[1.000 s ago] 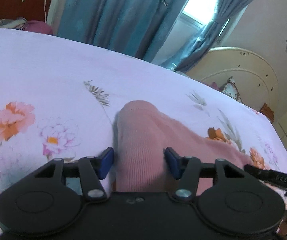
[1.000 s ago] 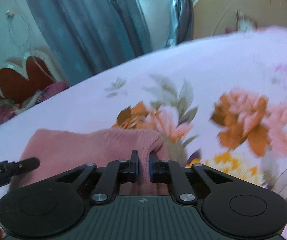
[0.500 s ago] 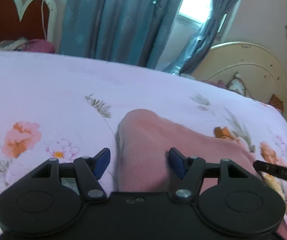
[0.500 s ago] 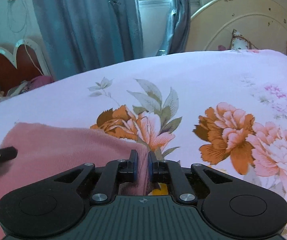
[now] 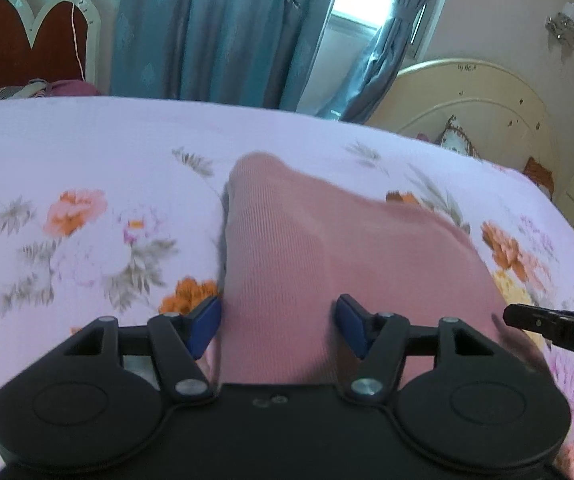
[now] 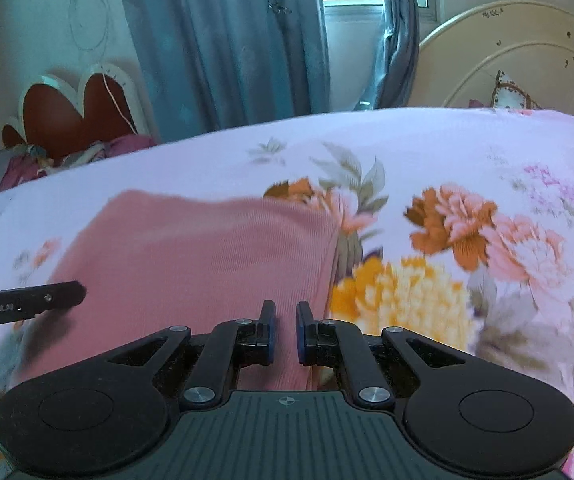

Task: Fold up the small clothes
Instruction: 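Hold and tuck the folded edge with the right tool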

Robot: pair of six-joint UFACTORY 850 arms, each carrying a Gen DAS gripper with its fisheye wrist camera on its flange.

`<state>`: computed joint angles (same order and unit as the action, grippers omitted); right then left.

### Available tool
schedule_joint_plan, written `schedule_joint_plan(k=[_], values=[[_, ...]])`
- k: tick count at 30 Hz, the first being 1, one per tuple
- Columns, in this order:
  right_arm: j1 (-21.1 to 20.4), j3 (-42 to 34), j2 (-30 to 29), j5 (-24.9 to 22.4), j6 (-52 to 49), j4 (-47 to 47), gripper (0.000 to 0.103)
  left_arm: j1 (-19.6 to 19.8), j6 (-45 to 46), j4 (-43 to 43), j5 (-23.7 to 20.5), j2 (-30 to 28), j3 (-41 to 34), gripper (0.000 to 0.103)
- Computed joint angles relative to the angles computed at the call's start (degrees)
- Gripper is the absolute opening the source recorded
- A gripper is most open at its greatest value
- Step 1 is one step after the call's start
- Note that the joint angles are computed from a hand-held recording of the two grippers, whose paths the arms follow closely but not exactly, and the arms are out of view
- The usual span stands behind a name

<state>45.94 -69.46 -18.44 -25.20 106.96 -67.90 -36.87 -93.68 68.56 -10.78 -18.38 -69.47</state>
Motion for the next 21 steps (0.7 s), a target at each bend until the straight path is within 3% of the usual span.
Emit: schedule_joint_plan(k=[3,10,21], values=[[0.27,-0.04,-1.19,-2.33,-5.45,4.24,0.008,-0.57,0.98,-0.73,-1.84,-0.72,-0.44,0.070],[1.15,1.95,1.70,-2.13,-1.04,1.24,0.009,-1.27,5.16,-5.60,-4.11,0.04,-0.61,0.069],[6.30,5.76,6.02,-5.13,-2.58,2.15,0.009,-3.25,-0.41,0.22,-4.20,5.63,5.09,0.068]])
